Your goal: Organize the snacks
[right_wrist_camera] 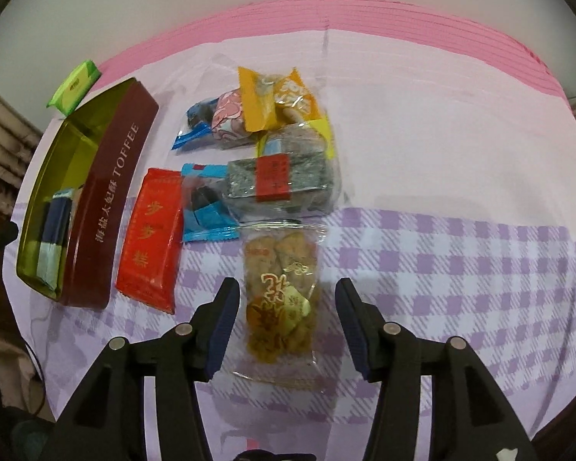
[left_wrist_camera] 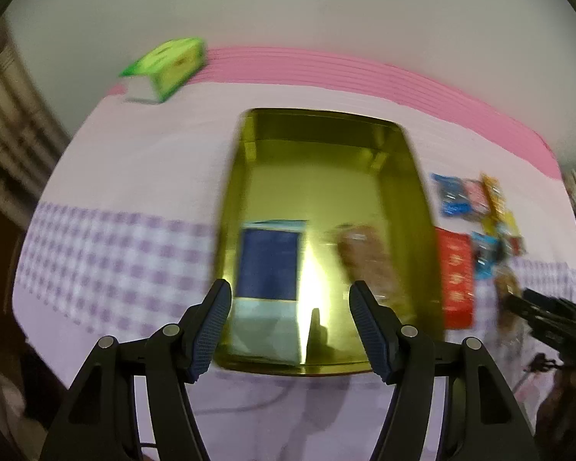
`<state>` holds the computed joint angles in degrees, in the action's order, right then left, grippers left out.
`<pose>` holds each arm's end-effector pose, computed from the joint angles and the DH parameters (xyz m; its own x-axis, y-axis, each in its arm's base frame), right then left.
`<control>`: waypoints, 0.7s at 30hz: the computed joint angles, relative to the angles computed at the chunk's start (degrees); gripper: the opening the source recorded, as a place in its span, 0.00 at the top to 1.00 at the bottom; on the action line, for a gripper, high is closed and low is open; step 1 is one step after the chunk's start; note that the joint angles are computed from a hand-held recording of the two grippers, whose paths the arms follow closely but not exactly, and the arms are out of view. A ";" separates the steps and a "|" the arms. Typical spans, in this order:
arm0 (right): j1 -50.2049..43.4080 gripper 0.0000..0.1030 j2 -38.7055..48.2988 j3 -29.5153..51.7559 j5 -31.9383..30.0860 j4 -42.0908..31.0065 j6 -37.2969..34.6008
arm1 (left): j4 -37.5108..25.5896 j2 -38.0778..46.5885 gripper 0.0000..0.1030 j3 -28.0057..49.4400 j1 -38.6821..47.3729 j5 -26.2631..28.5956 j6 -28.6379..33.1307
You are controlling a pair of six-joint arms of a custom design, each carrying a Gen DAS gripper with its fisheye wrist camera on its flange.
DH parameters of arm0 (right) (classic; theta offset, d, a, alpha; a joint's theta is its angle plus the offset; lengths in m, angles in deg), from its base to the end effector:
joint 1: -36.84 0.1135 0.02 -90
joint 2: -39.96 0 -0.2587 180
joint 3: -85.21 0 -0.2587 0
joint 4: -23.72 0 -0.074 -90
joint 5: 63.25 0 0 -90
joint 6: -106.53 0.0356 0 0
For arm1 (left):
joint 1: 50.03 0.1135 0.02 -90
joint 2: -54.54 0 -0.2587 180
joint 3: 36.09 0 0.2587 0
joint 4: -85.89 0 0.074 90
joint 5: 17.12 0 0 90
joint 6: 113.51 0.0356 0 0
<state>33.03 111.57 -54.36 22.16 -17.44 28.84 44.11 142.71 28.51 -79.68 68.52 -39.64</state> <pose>0.1927 -0.0100 0.1207 -0.9200 0.2743 -0.2801 0.2438 0.9598 0.1392 0.2573 -0.1433 0.1691 -0.8882 0.1868 -0.4199 0.2279 0.9724 -0.0495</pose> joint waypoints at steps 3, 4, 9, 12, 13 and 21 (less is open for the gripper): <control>0.80 0.52 2.60 -0.36 0.79 2.39 0.02 | -0.64 2.24 0.37 2.86 -4.23 -0.51 -0.92; 0.10 0.52 1.40 -1.05 0.60 2.33 -0.75 | -0.97 3.34 0.37 4.15 -5.60 -0.71 -1.12; -2.14 0.64 -0.96 -2.77 0.50 3.18 -2.79 | -2.44 8.60 0.37 9.96 -11.83 -0.99 -2.10; -3.29 0.64 -2.42 -3.82 0.98 3.38 -4.76 | -3.24 11.07 0.37 12.33 -13.30 -0.53 -2.47; -4.00 0.64 -2.64 -3.98 0.81 3.45 -5.19 | -3.36 11.74 0.37 12.85 -13.56 0.07 -2.59; -18.36 0.64 -3.09 -4.07 -1.28 3.23 -14.68 | -7.55 16.60 0.37 19.45 -15.98 3.46 -3.70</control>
<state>14.66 108.48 -58.42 20.87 -14.21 14.16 36.56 159.31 47.96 -95.66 71.98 -43.33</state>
